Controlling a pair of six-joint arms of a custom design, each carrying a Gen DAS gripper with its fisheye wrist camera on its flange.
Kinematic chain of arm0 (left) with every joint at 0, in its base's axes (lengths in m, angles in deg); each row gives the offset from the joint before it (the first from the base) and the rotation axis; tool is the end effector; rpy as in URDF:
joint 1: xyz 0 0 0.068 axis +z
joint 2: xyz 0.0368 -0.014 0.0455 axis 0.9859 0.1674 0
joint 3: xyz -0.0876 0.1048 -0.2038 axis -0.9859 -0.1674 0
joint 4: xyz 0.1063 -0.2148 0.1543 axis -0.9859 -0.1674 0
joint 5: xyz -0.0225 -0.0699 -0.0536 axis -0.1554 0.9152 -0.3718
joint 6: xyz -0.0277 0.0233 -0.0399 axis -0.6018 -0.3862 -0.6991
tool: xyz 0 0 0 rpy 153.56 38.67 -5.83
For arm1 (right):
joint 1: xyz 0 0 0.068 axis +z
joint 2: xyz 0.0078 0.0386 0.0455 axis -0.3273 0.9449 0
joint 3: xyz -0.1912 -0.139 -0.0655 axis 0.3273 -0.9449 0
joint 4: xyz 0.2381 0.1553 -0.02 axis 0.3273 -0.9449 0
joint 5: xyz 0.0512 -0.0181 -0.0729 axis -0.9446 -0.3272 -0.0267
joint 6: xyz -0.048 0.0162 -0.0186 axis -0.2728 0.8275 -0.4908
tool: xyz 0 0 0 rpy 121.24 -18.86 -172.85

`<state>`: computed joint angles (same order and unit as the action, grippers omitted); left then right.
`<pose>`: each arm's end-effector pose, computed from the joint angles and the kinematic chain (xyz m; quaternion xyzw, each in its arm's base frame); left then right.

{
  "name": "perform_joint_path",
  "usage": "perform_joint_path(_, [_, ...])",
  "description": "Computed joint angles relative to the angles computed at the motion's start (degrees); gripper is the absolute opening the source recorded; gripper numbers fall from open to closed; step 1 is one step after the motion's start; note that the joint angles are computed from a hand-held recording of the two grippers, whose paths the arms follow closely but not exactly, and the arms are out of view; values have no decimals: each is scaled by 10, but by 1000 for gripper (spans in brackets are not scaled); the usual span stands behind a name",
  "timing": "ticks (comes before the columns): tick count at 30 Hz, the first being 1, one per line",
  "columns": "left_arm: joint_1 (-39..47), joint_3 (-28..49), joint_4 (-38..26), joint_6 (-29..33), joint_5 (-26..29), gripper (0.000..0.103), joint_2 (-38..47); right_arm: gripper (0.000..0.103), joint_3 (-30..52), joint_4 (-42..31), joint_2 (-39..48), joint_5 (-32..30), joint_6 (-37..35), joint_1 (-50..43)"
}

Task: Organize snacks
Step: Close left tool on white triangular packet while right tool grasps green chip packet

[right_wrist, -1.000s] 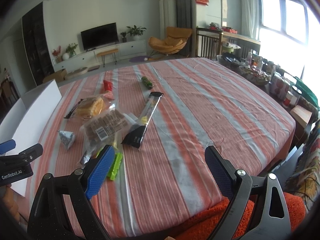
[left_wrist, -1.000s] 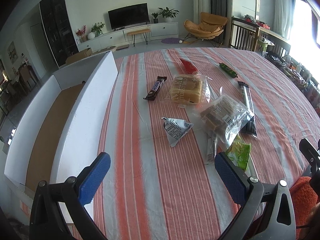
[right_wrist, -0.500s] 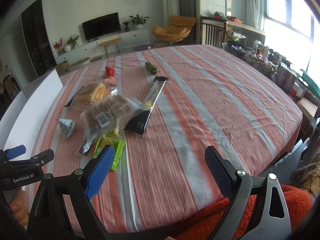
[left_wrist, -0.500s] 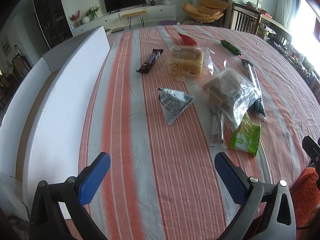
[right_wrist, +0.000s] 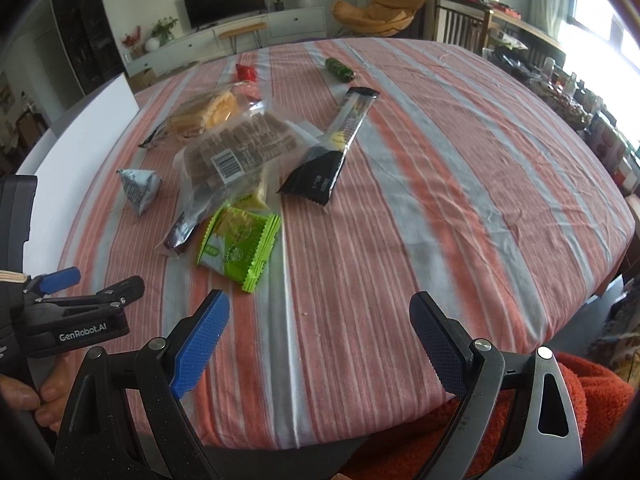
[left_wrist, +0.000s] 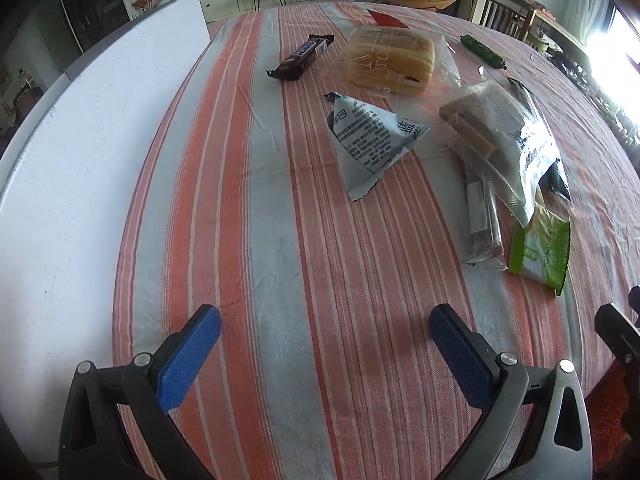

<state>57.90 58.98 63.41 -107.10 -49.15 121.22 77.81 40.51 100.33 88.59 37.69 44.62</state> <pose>0.1803 -0.0691 0.0883 0.0128 0.9776 -0.0071 0.2102 0.1382 0.2423 0.1242 0.0201 0.9569 0.0357 0.2874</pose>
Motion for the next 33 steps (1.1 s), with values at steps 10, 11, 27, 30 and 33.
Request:
perform_joint_path(10, [10,-23,36,30,0,103,-20,95,85,34,134,-69,-81,-36])
perform_joint_path(11, [13,-21,38,35,2,103,-17,95,94,31,145,-65,-92,-38])
perform_joint_path(27, [56,26,32,77,54,103,41,95,-27,76,46,-5,-17,-101])
perform_joint_path(30, [90,39,30,91,107,103,36,95,-46,105,30,-8,-14,-108])
perform_joint_path(33, [83,65,53,110,105,103,45,95,-52,121,27,-10,-12,-113])
